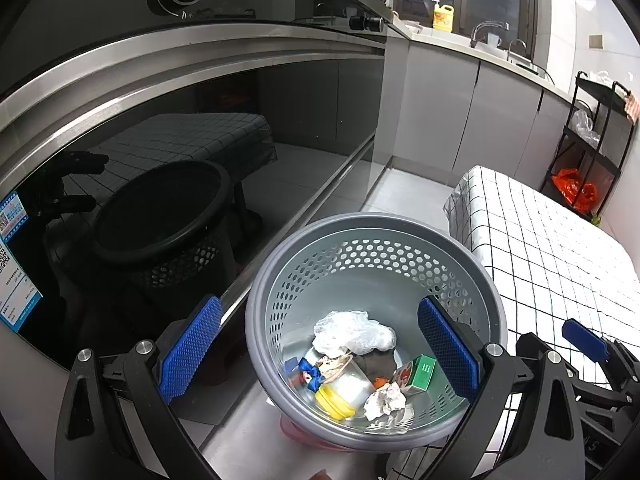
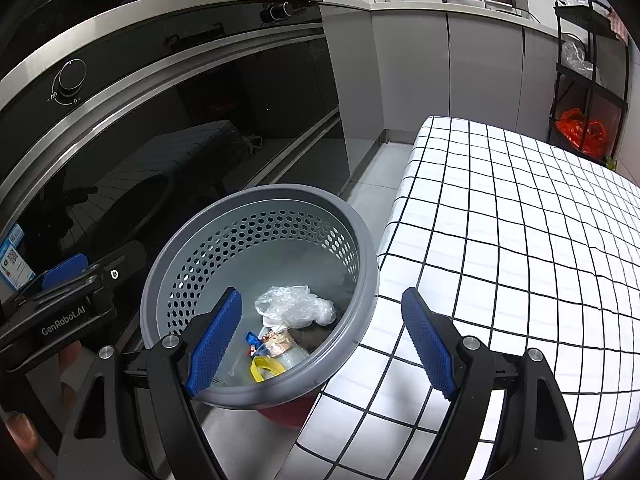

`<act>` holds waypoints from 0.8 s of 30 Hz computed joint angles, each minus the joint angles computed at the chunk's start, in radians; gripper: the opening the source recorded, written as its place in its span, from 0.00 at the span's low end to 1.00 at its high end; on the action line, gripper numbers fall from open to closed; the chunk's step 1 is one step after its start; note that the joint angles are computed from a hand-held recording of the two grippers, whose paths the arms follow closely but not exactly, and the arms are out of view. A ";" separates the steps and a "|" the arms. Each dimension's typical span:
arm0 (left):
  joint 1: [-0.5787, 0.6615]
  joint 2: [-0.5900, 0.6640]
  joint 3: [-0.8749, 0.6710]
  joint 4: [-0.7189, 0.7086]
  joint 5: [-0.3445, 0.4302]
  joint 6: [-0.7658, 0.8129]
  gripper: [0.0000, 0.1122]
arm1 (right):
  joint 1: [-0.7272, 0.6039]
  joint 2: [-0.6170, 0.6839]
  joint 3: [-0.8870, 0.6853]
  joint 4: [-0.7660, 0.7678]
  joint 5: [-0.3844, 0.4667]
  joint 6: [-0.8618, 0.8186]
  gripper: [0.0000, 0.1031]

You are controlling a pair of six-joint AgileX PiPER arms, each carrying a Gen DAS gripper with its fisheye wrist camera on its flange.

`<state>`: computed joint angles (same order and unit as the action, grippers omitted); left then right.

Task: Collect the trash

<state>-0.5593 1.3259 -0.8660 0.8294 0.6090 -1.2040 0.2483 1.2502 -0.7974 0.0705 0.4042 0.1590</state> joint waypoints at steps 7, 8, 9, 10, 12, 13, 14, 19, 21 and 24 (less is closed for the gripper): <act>-0.011 0.001 -0.002 0.015 0.017 -0.008 0.86 | 0.011 0.000 0.000 -0.029 -0.001 0.033 0.76; -0.011 0.000 -0.002 0.015 0.017 -0.006 0.86 | 0.012 0.001 0.000 -0.033 -0.002 0.038 0.76; -0.012 0.000 -0.003 0.018 0.020 -0.008 0.86 | 0.013 0.001 0.000 -0.034 -0.002 0.039 0.76; -0.017 0.000 -0.003 0.023 0.024 -0.013 0.86 | 0.013 0.001 0.000 -0.035 -0.002 0.040 0.76; -0.021 -0.002 -0.002 0.029 0.028 -0.018 0.86 | 0.018 0.002 0.000 -0.045 -0.003 0.052 0.76; -0.019 -0.003 0.000 0.028 0.024 -0.016 0.86 | 0.019 0.001 0.001 -0.047 -0.003 0.054 0.76; -0.016 -0.006 0.002 0.025 0.019 -0.014 0.86 | 0.021 0.002 0.001 -0.053 -0.004 0.062 0.76; -0.019 -0.007 0.005 0.031 0.018 -0.023 0.86 | 0.023 0.002 0.001 -0.058 -0.004 0.068 0.76; -0.019 -0.006 0.004 0.028 0.019 -0.019 0.86 | 0.020 0.002 0.001 -0.049 -0.004 0.059 0.76; -0.014 -0.009 0.004 0.017 0.015 -0.009 0.86 | 0.028 0.003 0.002 -0.065 -0.006 0.079 0.76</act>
